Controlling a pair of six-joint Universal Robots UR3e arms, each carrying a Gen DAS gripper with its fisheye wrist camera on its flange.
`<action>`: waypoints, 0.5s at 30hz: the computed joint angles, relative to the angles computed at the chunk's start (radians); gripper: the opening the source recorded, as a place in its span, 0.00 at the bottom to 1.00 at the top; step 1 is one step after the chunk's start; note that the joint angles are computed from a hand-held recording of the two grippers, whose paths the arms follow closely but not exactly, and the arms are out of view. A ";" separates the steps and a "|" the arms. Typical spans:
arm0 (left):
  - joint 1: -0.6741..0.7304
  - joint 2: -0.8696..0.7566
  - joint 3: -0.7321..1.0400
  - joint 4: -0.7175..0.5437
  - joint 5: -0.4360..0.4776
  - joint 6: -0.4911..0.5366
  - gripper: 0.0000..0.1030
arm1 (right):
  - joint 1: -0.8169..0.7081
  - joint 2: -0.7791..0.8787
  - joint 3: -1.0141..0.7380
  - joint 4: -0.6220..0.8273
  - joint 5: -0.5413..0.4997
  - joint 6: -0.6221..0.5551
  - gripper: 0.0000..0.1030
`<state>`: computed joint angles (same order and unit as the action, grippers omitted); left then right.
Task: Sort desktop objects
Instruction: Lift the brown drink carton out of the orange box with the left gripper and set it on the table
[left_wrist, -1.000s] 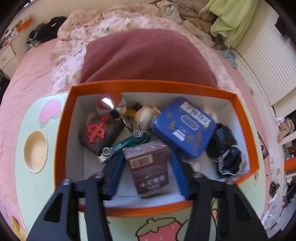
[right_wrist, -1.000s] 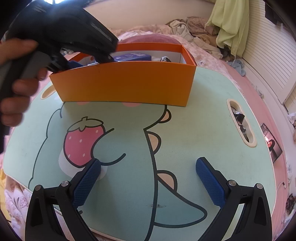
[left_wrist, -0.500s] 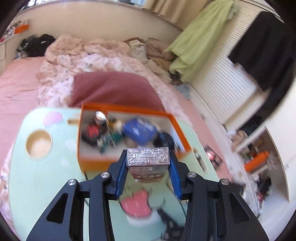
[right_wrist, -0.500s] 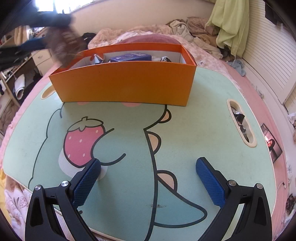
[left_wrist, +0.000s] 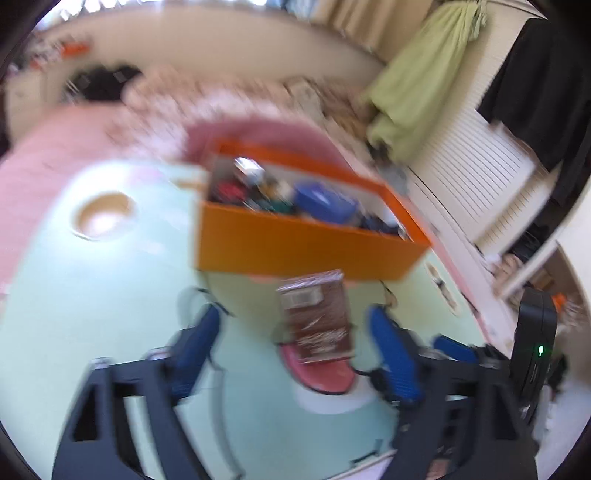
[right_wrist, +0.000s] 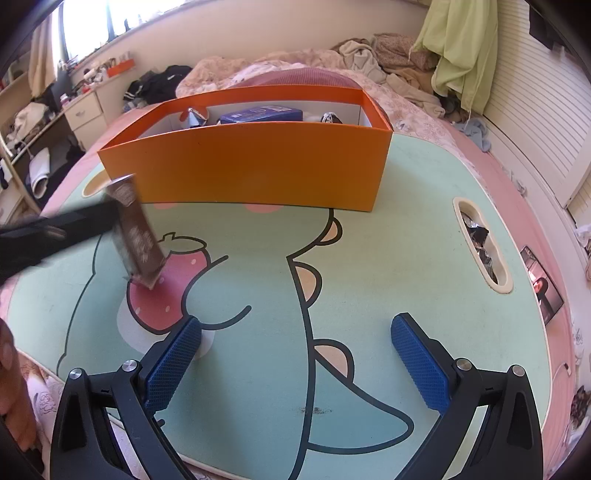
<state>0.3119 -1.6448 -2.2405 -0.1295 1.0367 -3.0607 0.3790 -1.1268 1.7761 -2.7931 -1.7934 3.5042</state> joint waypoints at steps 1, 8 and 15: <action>0.015 0.035 -0.054 0.054 0.034 -0.005 0.86 | 0.000 0.000 -0.001 0.001 0.000 0.000 1.00; -0.016 0.025 -0.071 -0.070 0.191 0.138 0.87 | -0.002 0.003 -0.005 0.001 0.001 -0.001 1.00; -0.126 -0.050 -0.064 0.021 0.337 0.171 1.00 | 0.001 0.003 -0.008 0.004 -0.002 0.000 1.00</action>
